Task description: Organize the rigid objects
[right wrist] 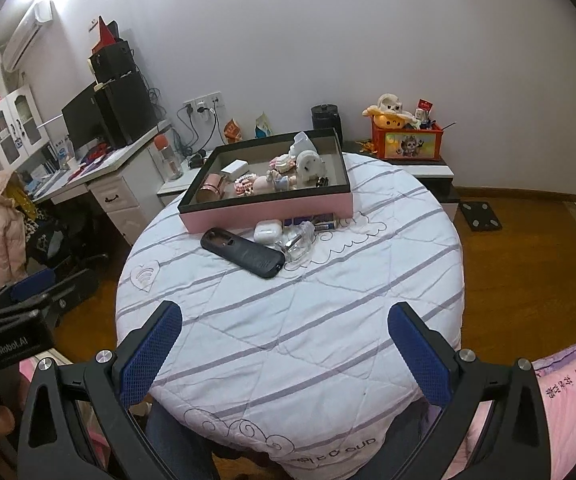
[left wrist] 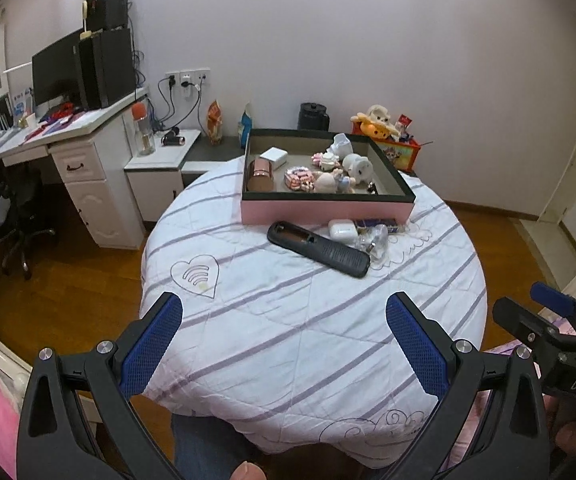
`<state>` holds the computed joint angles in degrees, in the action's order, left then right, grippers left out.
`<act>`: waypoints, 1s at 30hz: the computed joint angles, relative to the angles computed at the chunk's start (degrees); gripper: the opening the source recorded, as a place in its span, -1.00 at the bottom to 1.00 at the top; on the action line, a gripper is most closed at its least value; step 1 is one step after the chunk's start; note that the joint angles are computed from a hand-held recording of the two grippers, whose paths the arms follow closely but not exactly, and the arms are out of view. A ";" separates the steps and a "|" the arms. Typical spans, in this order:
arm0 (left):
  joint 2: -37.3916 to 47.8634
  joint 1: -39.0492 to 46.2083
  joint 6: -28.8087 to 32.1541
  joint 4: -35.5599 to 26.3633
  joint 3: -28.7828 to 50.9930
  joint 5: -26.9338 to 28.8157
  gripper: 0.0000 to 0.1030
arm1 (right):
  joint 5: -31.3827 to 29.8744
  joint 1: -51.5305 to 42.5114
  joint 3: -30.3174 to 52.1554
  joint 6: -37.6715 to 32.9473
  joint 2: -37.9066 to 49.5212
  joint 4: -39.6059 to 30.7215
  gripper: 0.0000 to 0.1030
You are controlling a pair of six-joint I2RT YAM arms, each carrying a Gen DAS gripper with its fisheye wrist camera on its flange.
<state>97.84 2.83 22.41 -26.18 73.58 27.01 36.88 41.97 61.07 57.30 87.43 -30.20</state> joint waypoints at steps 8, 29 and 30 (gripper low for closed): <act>1.80 0.13 -0.03 -0.34 0.95 -0.19 0.99 | 0.01 0.09 0.26 0.31 0.34 -0.59 1.00; 4.83 -1.66 -0.47 -1.08 2.90 -1.42 0.99 | -2.29 -2.43 -0.76 -1.10 0.27 0.48 1.00; 5.20 -1.66 -0.47 -1.18 3.19 -1.41 0.99 | -2.75 -2.88 -0.71 -1.53 0.63 0.89 1.00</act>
